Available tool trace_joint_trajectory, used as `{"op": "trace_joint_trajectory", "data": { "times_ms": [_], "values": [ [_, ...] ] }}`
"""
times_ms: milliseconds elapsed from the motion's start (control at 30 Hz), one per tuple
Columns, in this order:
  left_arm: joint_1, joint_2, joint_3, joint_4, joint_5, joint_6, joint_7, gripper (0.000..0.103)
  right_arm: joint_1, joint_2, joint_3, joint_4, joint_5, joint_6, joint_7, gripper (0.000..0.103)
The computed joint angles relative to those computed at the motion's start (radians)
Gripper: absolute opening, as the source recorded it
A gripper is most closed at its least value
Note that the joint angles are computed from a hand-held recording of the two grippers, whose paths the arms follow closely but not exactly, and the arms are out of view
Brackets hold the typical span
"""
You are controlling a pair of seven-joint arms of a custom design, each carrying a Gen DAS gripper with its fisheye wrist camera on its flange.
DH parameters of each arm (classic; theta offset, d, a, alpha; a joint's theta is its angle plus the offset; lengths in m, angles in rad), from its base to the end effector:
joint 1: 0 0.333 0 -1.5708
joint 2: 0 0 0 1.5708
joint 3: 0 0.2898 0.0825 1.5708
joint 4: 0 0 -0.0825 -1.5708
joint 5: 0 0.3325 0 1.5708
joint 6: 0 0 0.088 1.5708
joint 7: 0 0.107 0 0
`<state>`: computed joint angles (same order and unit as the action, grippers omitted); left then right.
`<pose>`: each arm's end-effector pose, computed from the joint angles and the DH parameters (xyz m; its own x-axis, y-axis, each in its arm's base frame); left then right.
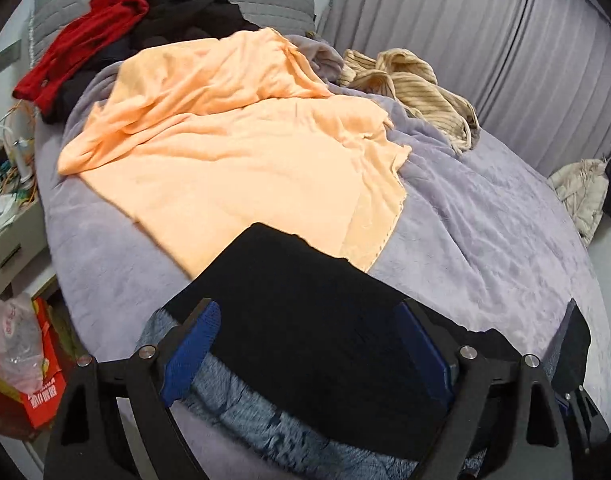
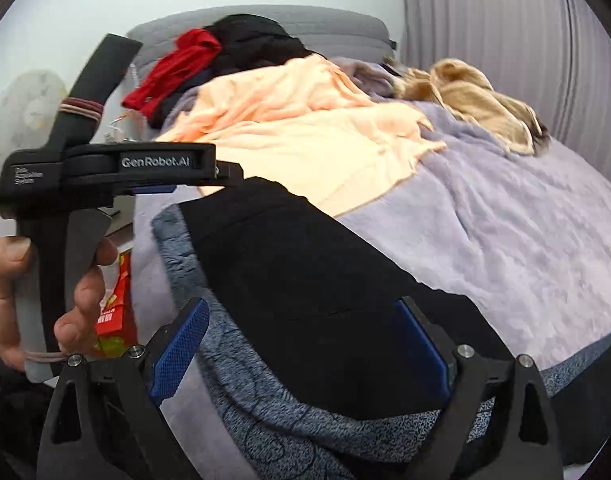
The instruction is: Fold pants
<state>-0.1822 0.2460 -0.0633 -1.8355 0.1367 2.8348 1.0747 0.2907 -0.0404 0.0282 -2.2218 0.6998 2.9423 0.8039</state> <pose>0.5987 -0.1536 0.4855 0.0538 -0.9713 0.2318 -0.7379 -0.1951 -0.6461 0.5061 0.1231 0.4735 0.4477 -0.8936 -0.0313 -0.6241 -0.2872 -0.7267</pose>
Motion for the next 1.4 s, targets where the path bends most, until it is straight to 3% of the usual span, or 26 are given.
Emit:
{"op": "trace_joint_trajectory", "data": {
  "times_ms": [67, 133, 167, 233, 300, 333, 367, 400, 467, 500, 567, 633, 667, 733, 800, 867, 900, 967, 1033, 1133, 1200, 1233, 1300, 1333, 1367, 1400],
  "values": [
    [-0.001, 0.082, -0.011, 0.111, -0.002, -0.083, 0.049, 0.091, 0.048, 0.044, -0.063, 0.019, -0.154, -0.008, 0.225, 0.095],
    [-0.017, 0.149, -0.007, 0.191, 0.009, -0.187, 0.071, 0.091, 0.185, 0.082, -0.221, 0.041, -0.245, -0.055, 0.356, 0.095],
    [-0.019, 0.163, -0.006, 0.187, 0.002, -0.211, 0.081, 0.091, 0.215, 0.090, -0.265, 0.031, -0.321, -0.068, 0.437, 0.095],
    [-0.033, 0.122, 0.013, 0.073, 0.044, -0.142, 0.069, 0.091, 0.206, 0.084, -0.271, -0.021, -0.376, -0.073, 0.481, 0.096],
    [-0.084, 0.038, 0.068, -0.082, 0.178, -0.025, 0.002, 0.096, 0.201, 0.024, -0.253, -0.126, -0.280, 0.016, 0.371, 0.096],
    [-0.108, 0.008, 0.089, -0.133, 0.249, -0.004, -0.039, 0.103, 0.205, 0.007, -0.255, -0.146, -0.247, 0.028, 0.334, 0.099],
    [-0.128, -0.019, 0.109, -0.169, 0.324, 0.010, -0.101, 0.103, 0.201, -0.007, -0.249, -0.168, -0.210, 0.035, 0.293, 0.100],
    [-0.124, -0.037, 0.102, -0.183, 0.344, 0.000, -0.117, 0.103, 0.223, -0.016, -0.268, -0.187, -0.194, 0.054, 0.267, 0.100],
    [-0.098, -0.066, 0.068, -0.185, 0.332, -0.029, -0.112, 0.102, 0.225, -0.027, -0.281, -0.192, -0.298, 0.042, 0.342, 0.100],
    [-0.083, -0.081, 0.053, -0.186, 0.328, -0.011, -0.109, 0.102, 0.218, -0.018, -0.287, -0.162, -0.330, 0.016, 0.368, 0.100],
    [-0.051, -0.094, 0.018, -0.179, 0.312, 0.063, -0.072, 0.102, 0.227, -0.040, -0.308, -0.146, -0.263, -0.003, 0.346, 0.100],
    [-0.035, -0.073, -0.021, -0.134, 0.261, 0.068, 0.011, 0.102, 0.158, -0.055, -0.270, -0.132, -0.212, 0.032, 0.360, 0.101],
    [-0.031, -0.050, -0.042, -0.096, 0.219, 0.033, 0.063, 0.102, 0.079, -0.060, -0.225, -0.127, -0.282, 0.049, 0.462, 0.101],
    [-0.029, 0.016, -0.083, -0.010, 0.122, -0.061, 0.175, 0.102, -0.095, -0.047, -0.161, -0.102, -0.572, 0.071, 0.808, 0.103],
    [-0.067, 0.056, -0.062, 0.025, 0.127, -0.142, 0.177, 0.102, -0.270, -0.002, -0.109, -0.001, -0.887, -0.015, 1.158, 0.103],
    [-0.106, 0.031, -0.015, -0.053, 0.201, -0.080, 0.113, 0.102, -0.427, 0.060, -0.012, 0.134, -1.076, -0.179, 1.406, 0.103],
    [-0.110, 0.008, -0.004, -0.097, 0.226, -0.041, 0.093, 0.102, -0.514, 0.105, 0.060, 0.220, -1.090, -0.282, 1.442, 0.103],
    [-0.081, -0.029, -0.018, -0.164, 0.192, 0.002, 0.121, 0.103, -0.629, 0.200, 0.160, 0.369, -1.055, -0.418, 1.381, 0.103],
    [-0.022, -0.046, -0.071, -0.185, 0.048, -0.004, 0.232, 0.103, -0.620, 0.306, 0.141, 0.526, -0.993, -0.523, 1.316, 0.103],
    [0.009, -0.059, -0.099, -0.176, -0.073, -0.059, 0.346, 0.103, -0.437, 0.469, -0.078, 0.788, -0.829, -0.677, 1.191, 0.103],
    [0.004, -0.073, -0.091, -0.169, -0.079, -0.089, 0.360, 0.102, -0.386, 0.587, -0.173, 0.944, -0.772, -0.789, 1.181, 0.103],
    [0.001, -0.082, -0.083, -0.173, -0.071, -0.087, 0.354, 0.102, -0.387, 0.622, -0.193, 0.978, -0.736, -0.832, 1.154, 0.102],
    [-0.007, -0.101, -0.066, -0.181, -0.029, -0.066, 0.315, 0.102, -0.441, 0.616, -0.131, 0.942, -0.761, -0.840, 1.136, 0.091],
    [-0.005, -0.106, -0.063, -0.181, -0.022, -0.058, 0.307, 0.102, -0.472, 0.575, -0.077, 0.871, -0.847, -0.798, 1.161, 0.062],
    [-0.001, -0.106, -0.062, -0.176, -0.024, -0.052, 0.301, 0.102, -0.520, 0.511, -0.010, 0.784, -0.935, -0.763, 1.181, 0.026],
    [0.005, -0.101, -0.066, -0.166, -0.040, -0.051, 0.304, 0.102, -0.596, 0.451, 0.075, 0.696, -0.955, -0.713, 1.177, 0.005]
  ]
}}
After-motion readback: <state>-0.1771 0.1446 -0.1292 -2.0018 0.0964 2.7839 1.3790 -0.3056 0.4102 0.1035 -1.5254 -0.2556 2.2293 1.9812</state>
